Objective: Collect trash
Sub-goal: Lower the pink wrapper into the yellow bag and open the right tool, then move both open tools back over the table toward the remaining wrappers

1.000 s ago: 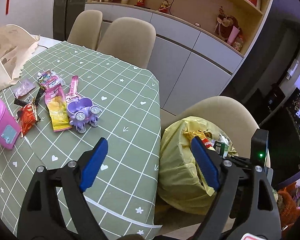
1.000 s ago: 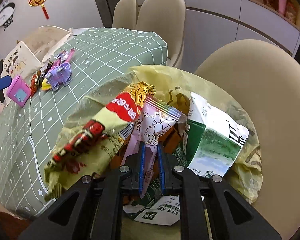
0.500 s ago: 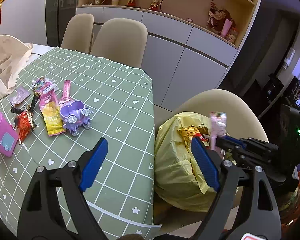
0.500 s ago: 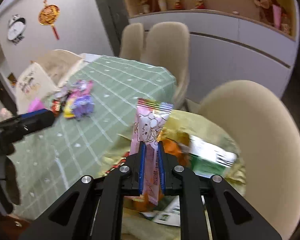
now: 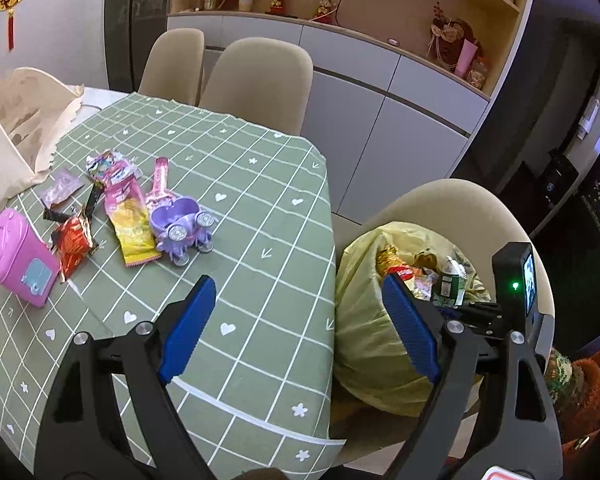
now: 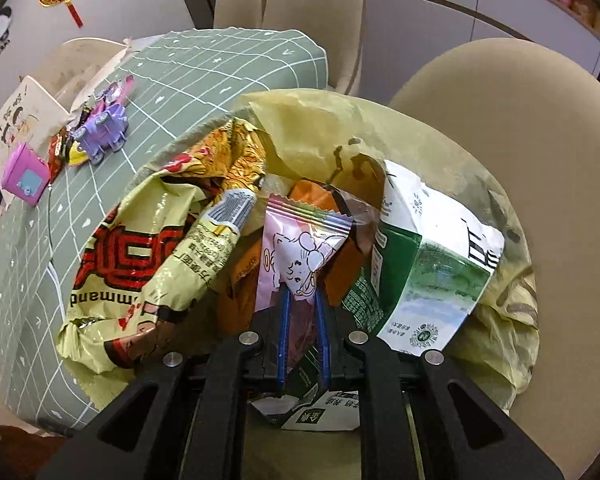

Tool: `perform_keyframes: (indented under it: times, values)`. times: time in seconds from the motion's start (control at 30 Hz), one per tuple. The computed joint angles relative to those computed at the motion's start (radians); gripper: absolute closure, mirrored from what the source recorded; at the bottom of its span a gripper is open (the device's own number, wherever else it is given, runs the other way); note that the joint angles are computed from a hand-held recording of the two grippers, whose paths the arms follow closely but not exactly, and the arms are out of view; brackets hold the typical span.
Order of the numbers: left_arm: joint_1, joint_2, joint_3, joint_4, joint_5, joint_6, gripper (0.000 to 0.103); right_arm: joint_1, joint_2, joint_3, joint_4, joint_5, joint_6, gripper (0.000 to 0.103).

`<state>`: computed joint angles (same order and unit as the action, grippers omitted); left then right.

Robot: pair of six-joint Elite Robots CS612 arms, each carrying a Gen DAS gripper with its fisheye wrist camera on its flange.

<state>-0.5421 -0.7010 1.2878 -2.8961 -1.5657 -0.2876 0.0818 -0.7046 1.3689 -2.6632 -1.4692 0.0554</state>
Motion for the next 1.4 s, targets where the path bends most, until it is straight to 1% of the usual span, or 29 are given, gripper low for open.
perform_keyframes:
  times: [0.17, 0.23, 0.3, 0.37, 0.4, 0.43, 0.47, 0.5, 0.53, 0.63, 0.73, 0.77, 0.83, 0.9, 0.93, 0.97, 1.0, 1.03, 1.07, 1.1, 1.17, 1.23, 1.27, 1.33, 1.37, 1.4]
  values:
    - [0.017, -0.008, 0.019, 0.011, -0.03, -0.006, 0.022, 0.013, 0.009, -0.016, 0.042, -0.064, 0.015, 0.09]
    - [0.027, -0.013, 0.029, 0.007, -0.04, -0.013, 0.022, 0.015, 0.003, -0.009, 0.052, -0.082, 0.043, 0.09]
    - [0.035, -0.017, 0.039, -0.005, -0.045, -0.02, 0.022, 0.017, -0.005, 0.003, 0.038, -0.094, 0.066, 0.09]
    - [0.047, -0.022, 0.053, -0.017, -0.053, -0.027, 0.022, 0.015, -0.02, 0.032, -0.013, -0.078, 0.097, 0.089]
    - [0.052, -0.025, 0.059, -0.02, -0.057, -0.029, 0.022, 0.014, -0.025, 0.042, -0.028, -0.072, 0.109, 0.087]
    - [0.057, -0.028, 0.067, -0.023, -0.06, -0.032, 0.022, 0.015, -0.035, 0.057, -0.052, -0.074, 0.124, 0.083]
    - [0.063, -0.031, 0.075, -0.024, -0.063, -0.036, 0.022, 0.018, -0.046, 0.071, -0.074, -0.091, 0.135, 0.08]
    - [0.068, -0.032, 0.08, -0.025, -0.065, -0.038, 0.022, 0.02, -0.053, 0.081, -0.092, -0.105, 0.141, 0.074]
    - [0.074, -0.036, 0.09, -0.026, -0.068, -0.046, 0.022, 0.024, -0.064, 0.096, -0.125, -0.121, 0.151, 0.072]
    - [0.09, -0.048, 0.117, -0.036, -0.07, -0.062, 0.022, 0.029, -0.087, 0.128, -0.218, -0.127, 0.192, 0.072]
    - [0.102, -0.058, 0.142, -0.053, -0.062, -0.079, 0.022, 0.037, -0.096, 0.135, -0.279, -0.113, 0.192, 0.072]
    - [0.105, -0.061, 0.148, -0.059, -0.058, -0.084, 0.022, 0.041, -0.095, 0.129, -0.281, -0.112, 0.186, 0.072]
    - [0.111, -0.067, 0.16, -0.071, -0.048, -0.092, 0.021, 0.052, -0.085, 0.093, -0.214, -0.148, 0.184, 0.072]
    - [0.117, -0.071, 0.169, -0.083, -0.042, -0.099, 0.019, 0.056, -0.074, 0.067, -0.158, -0.175, 0.206, 0.071]
    - [0.121, -0.072, 0.172, -0.089, -0.04, -0.103, 0.017, 0.058, -0.066, 0.052, -0.118, -0.206, 0.223, 0.066]
    - [0.123, -0.072, 0.175, -0.095, -0.038, -0.108, 0.016, 0.058, -0.063, 0.05, -0.113, -0.217, 0.228, 0.062]
    - [0.126, -0.073, 0.177, -0.101, -0.038, -0.114, 0.016, 0.056, -0.064, 0.055, -0.121, -0.228, 0.223, 0.053]
    - [0.128, -0.072, 0.179, -0.107, -0.036, -0.122, 0.014, 0.061, -0.063, 0.055, -0.126, -0.275, 0.213, 0.051]
    - [0.13, -0.071, 0.179, -0.11, -0.036, -0.13, 0.011, 0.064, -0.063, 0.058, -0.143, -0.307, 0.198, 0.051]
    - [0.132, -0.069, 0.177, -0.112, -0.039, -0.139, 0.01, 0.063, -0.066, 0.065, -0.167, -0.309, 0.183, 0.051]
    - [0.135, -0.062, 0.169, -0.116, -0.054, -0.154, 0.009, 0.055, -0.073, 0.078, -0.195, -0.285, 0.178, 0.051]
    - [0.133, -0.056, 0.164, -0.132, -0.058, -0.155, 0.009, 0.039, -0.081, 0.09, -0.233, -0.218, 0.192, 0.051]
    - [0.131, -0.054, 0.162, -0.135, -0.059, -0.152, 0.009, 0.036, -0.084, 0.09, -0.228, -0.208, 0.196, 0.051]
    - [0.126, -0.051, 0.153, -0.124, -0.069, -0.141, 0.009, 0.035, -0.081, 0.062, -0.136, -0.219, 0.167, 0.051]
    - [0.124, -0.049, 0.149, -0.115, -0.075, -0.135, 0.009, 0.031, -0.077, 0.04, -0.057, -0.194, 0.148, 0.051]
    - [0.123, -0.049, 0.148, -0.112, -0.077, -0.131, 0.009, 0.022, -0.071, 0.018, 0.024, -0.134, 0.127, 0.051]
